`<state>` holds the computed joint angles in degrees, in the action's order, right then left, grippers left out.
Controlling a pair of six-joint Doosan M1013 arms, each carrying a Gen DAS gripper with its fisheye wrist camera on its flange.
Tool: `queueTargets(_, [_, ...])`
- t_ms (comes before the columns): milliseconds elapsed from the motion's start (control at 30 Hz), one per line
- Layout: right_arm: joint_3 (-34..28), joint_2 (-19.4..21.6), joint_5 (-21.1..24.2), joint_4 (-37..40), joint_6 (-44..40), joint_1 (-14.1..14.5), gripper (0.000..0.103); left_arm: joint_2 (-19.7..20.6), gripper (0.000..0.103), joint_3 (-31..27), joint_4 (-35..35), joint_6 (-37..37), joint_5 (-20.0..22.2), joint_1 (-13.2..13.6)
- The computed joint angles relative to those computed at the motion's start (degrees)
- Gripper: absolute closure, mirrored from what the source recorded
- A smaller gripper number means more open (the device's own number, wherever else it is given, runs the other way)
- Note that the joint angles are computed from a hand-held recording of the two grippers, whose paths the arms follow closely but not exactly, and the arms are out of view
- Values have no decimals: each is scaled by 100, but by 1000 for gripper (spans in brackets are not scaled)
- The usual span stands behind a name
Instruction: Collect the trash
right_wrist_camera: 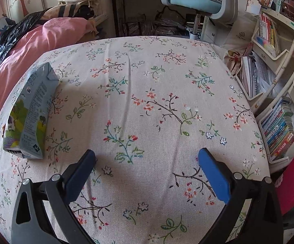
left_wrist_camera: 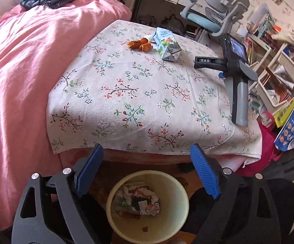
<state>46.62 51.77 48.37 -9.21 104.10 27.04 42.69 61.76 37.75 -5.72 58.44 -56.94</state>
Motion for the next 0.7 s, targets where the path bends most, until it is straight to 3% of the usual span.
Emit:
queueTargets(400, [14,-7,-8,-4,7,2,7,-159,19,287,115,-239,-586,-4])
queueTargets(700, [2,0,-5,-5,8,1,7,-98,19,149,236,-103,-565,-55])
